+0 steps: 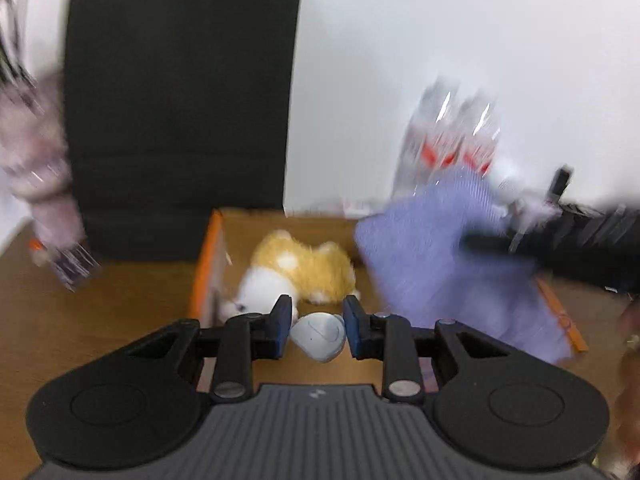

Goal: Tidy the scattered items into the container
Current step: 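Carry the white case and purple bag into the box and open both tools, then withdraw both tools from the box back over the table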

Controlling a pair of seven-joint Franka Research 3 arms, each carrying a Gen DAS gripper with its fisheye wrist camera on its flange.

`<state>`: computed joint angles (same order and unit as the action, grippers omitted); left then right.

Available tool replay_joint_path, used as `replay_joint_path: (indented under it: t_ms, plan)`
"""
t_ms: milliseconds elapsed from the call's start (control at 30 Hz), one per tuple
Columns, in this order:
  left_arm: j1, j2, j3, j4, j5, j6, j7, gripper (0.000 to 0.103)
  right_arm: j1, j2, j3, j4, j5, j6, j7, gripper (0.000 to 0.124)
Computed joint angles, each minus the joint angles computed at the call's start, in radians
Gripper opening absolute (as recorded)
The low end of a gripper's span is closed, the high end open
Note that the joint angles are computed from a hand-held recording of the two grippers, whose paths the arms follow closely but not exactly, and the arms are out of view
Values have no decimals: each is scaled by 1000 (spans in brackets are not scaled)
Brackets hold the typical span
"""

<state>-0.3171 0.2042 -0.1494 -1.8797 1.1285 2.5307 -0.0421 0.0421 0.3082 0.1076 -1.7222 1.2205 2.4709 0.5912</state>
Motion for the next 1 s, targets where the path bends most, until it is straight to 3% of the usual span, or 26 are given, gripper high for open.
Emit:
replay_joint_path:
  t_ms: [33,67,100,133,167,200,267,400,467,533,667,767,900,1000]
  plan:
    - [8,41,-2,33,-30,0,52,29,67,42,-37,19,-170,100,109,14]
    - [2,85,-7,75,-75,-46,117,30,109,73,-63,23,-302,167,166,7]
    - [-7,112,-2,101,-89,-72,158,41,117,80,-62,16,-364,201,163,7]
    - [-16,119,6,105,-81,-71,173,54,89,69,-28,2,-356,218,108,28]
    - [-30,116,18,99,-51,-67,162,78,79,58,-17,-8,-361,227,84,54]
    - [-46,103,32,84,-5,-67,125,91,63,45,-2,-17,-351,238,59,62]
    - [-44,65,33,52,12,-52,109,92,49,20,-1,-24,-376,233,46,66]
    - [4,3,-18,18,-238,-86,280,92,60,20,-77,48,-622,10,245,66]
    - [8,-19,-28,-12,-281,-88,317,92,55,36,-90,87,-700,-93,294,66]
    - [3,-10,-38,-8,-317,-131,356,86,65,60,-104,115,-782,-146,354,65]
    - [-17,2,-40,8,-316,-180,362,81,93,31,-111,40,-880,-50,410,63]
    - [-16,0,-43,26,-346,-192,387,82,77,22,-95,39,-864,-72,417,63]
    - [-39,-44,-45,27,-301,-234,320,90,61,-31,-89,6,-835,-74,414,69]
    - [-66,-125,-70,-22,-219,-278,205,99,40,-130,-78,-89,-754,-33,332,71]
